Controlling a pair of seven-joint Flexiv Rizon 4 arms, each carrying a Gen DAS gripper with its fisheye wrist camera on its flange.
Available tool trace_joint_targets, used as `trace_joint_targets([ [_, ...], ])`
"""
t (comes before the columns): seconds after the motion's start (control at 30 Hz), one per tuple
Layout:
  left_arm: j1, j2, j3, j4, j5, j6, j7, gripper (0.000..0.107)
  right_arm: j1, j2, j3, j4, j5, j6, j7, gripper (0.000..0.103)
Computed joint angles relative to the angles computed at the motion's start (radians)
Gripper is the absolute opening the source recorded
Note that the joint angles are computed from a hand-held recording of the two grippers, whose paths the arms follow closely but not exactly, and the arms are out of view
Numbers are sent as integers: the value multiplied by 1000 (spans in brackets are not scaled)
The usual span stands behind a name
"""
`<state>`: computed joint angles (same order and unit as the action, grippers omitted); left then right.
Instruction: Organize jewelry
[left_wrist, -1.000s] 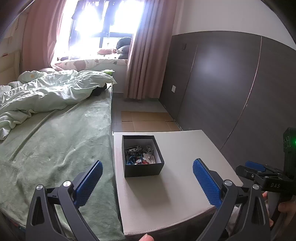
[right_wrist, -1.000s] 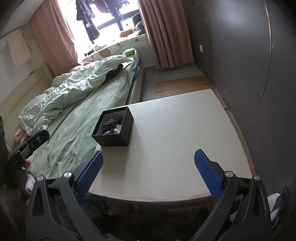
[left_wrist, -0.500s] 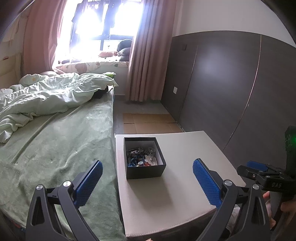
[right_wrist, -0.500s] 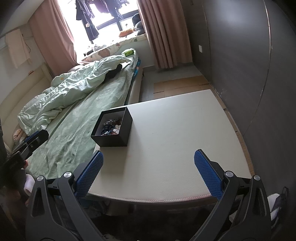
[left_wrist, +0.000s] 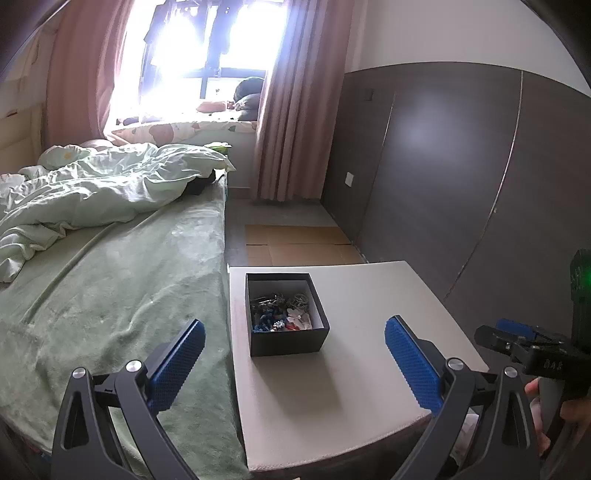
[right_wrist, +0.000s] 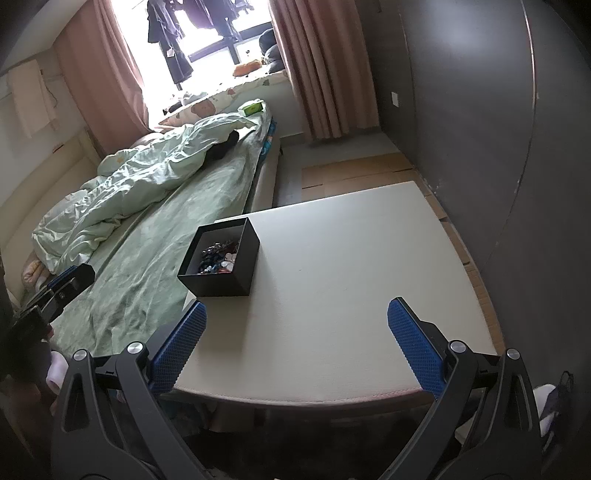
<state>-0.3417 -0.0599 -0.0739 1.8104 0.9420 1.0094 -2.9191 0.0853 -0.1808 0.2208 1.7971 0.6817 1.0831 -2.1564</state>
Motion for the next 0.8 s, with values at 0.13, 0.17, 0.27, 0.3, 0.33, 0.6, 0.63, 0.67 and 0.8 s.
trace_joint_targets([
  [0.13, 2, 1, 0, 1, -6, 3, 7, 95, 2, 2, -2, 2, -8, 2, 2, 98],
  [0.17, 1, 1, 0, 1, -5, 1, 6, 95, 3, 1, -3, 3, -14, 1, 4, 98],
  [0.27, 0, 0, -2, -2, -1, -4, 6, 95, 11, 1, -8, 9, -47, -1, 26, 98],
  [0.3, -1, -1, -2, -3, 3, -5, 5, 95, 14, 1, -8, 11, -56, 0, 33, 98],
  [0.33, -2, -2, -3, -3, 3, -6, 6, 95, 13, 1, -9, 12, -62, 0, 36, 98],
  [0.6, -3, -32, 7, -13, -43, 2, 54, 95, 7, -21, -16, -3, -87, -25, 83, 98],
  [0.63, -5, -36, 9, -17, -46, -6, 60, 95, 7, -22, -15, -2, -92, -23, 88, 98],
  [0.67, -7, -39, 11, -19, -49, -9, 65, 95, 7, -24, -13, -2, -97, -21, 92, 98],
  [0.8, -4, -52, 26, -19, -68, 13, 90, 95, 16, -41, -7, -5, -123, -7, 114, 98],
])
